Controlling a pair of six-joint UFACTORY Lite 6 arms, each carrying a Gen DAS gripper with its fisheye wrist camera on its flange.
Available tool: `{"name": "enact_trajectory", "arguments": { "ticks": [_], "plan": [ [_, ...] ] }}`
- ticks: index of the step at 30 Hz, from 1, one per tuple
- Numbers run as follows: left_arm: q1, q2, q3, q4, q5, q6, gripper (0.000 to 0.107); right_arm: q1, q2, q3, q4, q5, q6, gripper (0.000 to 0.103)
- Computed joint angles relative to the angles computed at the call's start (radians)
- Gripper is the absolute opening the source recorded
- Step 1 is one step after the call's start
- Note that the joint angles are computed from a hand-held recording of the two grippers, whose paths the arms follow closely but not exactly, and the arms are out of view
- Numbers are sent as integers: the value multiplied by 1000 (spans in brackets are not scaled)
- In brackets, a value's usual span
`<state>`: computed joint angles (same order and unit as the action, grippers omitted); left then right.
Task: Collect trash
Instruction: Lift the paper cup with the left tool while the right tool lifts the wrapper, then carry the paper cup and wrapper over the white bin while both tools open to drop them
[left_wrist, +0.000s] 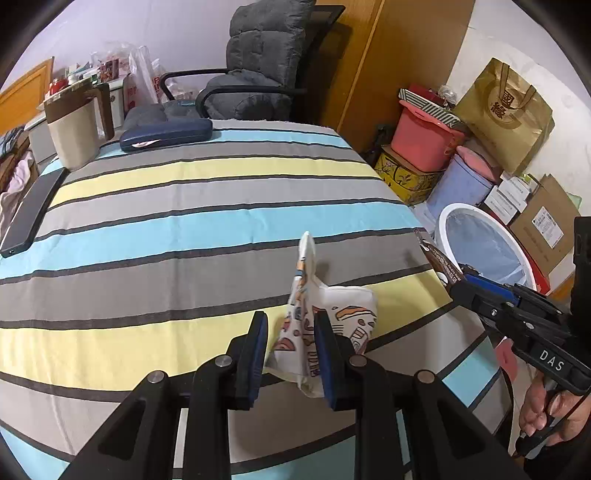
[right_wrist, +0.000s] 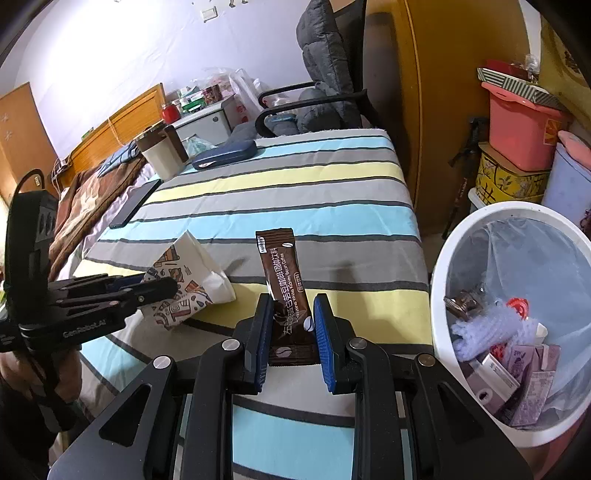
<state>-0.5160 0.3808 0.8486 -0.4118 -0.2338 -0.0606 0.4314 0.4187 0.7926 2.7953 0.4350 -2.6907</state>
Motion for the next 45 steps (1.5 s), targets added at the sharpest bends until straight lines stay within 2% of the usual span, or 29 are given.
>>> {"name": "enact_trajectory", "arguments": {
  "ticks": [2,3,14,22,30,34,40,45],
  "plan": [
    [-18,4,3,-47,-7,45,23,2,-9,-10,14,2,-10,25],
    [-27,9,8,-74,-6,68,18,2,-16,-15,20,4,-15,25],
    [-108,-66,-15,-365,-55,315,16,5,-100,-87,86,31,-67,25],
    [-162,-78,50,-510,-53,453,16,-25,-175,-150,147,49,-125,25],
    [-234,24,231,-665,-20,626,16,-92,-262,-240,195,70,-170,25],
    [-267,109,359,-792,4,774,16,-143,-302,-277,198,73,-174,25],
    [-301,243,562,-1043,40,1051,16,-234,-341,-319,166,79,-161,25],
    [-315,365,733,-1371,64,1395,16,-311,-348,-339,127,91,-134,25]
  ]
}}
